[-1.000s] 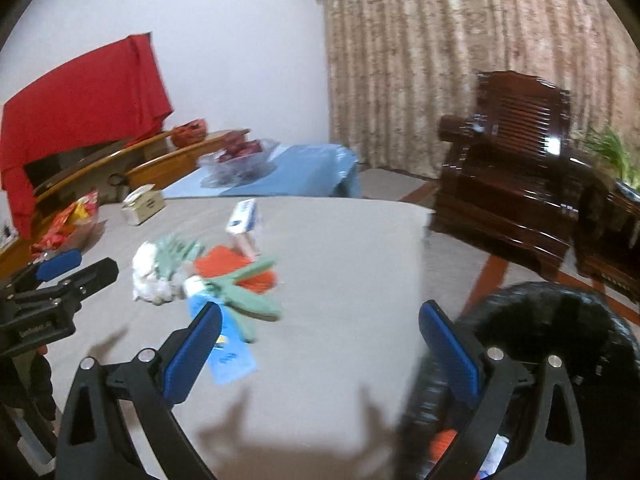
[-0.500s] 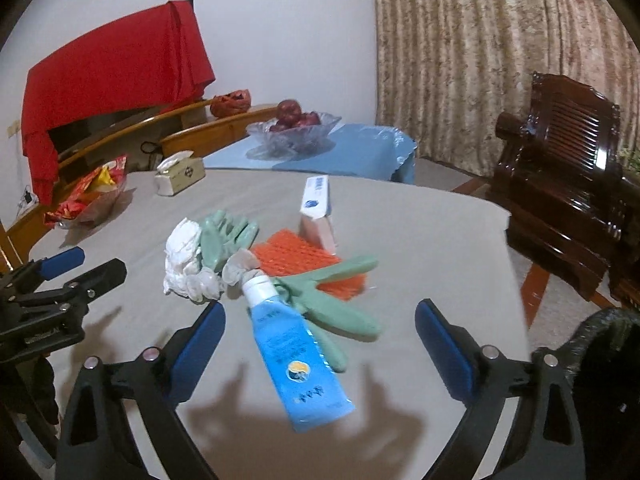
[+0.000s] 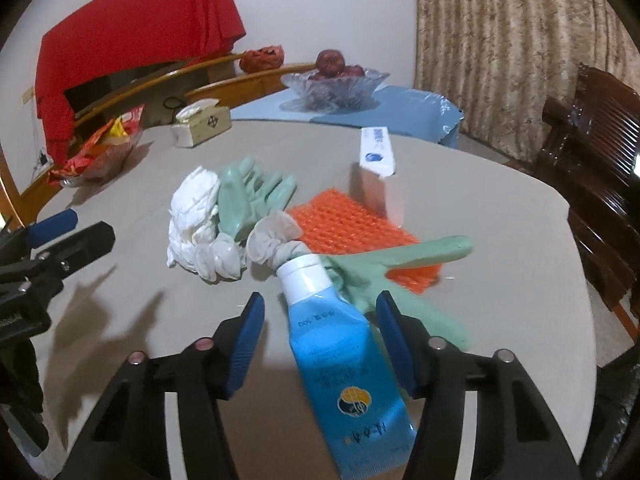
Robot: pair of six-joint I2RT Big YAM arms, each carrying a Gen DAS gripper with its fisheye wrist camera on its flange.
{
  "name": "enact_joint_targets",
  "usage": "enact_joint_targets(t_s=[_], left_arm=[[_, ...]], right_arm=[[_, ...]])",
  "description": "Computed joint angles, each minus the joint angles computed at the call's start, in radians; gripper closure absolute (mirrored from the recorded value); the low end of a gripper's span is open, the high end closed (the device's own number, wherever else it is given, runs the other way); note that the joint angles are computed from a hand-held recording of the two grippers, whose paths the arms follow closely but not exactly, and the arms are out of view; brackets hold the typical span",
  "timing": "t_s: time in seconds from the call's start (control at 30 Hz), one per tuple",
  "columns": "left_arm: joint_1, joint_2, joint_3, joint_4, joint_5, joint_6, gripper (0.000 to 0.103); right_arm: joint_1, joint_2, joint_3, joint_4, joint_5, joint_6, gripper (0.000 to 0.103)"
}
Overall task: Collect trash
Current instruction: 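Grasp the blue lotion bottle with the right tool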
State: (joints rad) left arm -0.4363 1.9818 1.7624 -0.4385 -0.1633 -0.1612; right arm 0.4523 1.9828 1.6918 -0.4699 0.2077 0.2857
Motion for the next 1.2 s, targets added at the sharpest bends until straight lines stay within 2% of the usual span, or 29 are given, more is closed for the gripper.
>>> enact_joint_targets(t_s=[0.27, 0.33, 0.37, 0.5, 0.7, 0.9, 1.03, 1.2], left_arm=[[0.007, 0.019, 0.021, -0.016, 0.008, -0.011, 0.012], [0.008, 0.024, 0.027, -0.020, 0.009, -0.014, 0.012], [0.008, 0.026, 0.031, -0.023, 0.009, -0.015, 0.012], [0.006, 0.033, 0.037, -0.028, 0.012, -0.012, 0.012], [0.001, 0.055, 0.064, -0.048, 0.023, -0.017, 0.012], [-0.001, 0.133, 0.173, -0.115, 0.021, -0.012, 0.013], [0.003, 0.191, 0.264, -0.171, 0.030, -0.003, 0.020], [0.006, 0.237, 0.335, -0.214, 0.034, -0.002, 0.022]], right_arm=[[-0.013, 0.071, 0.102, -0.102, -0.013, 0.018, 0.046], [-0.015, 0.078, 0.112, -0.119, -0.009, 0.024, 0.050], [-0.017, 0.073, 0.103, -0.111, -0.017, 0.029, 0.054], [-0.024, 0.044, 0.068, -0.094, -0.045, 0.071, 0.061], [-0.023, -0.021, 0.003, -0.055, -0.036, 0.104, 0.063], [-0.042, -0.020, 0.005, -0.092, -0.028, 0.140, 0.066], [-0.050, -0.022, -0.008, -0.092, -0.027, 0.154, 0.067], [-0.057, -0.025, -0.028, -0.090, -0.032, 0.168, 0.068]])
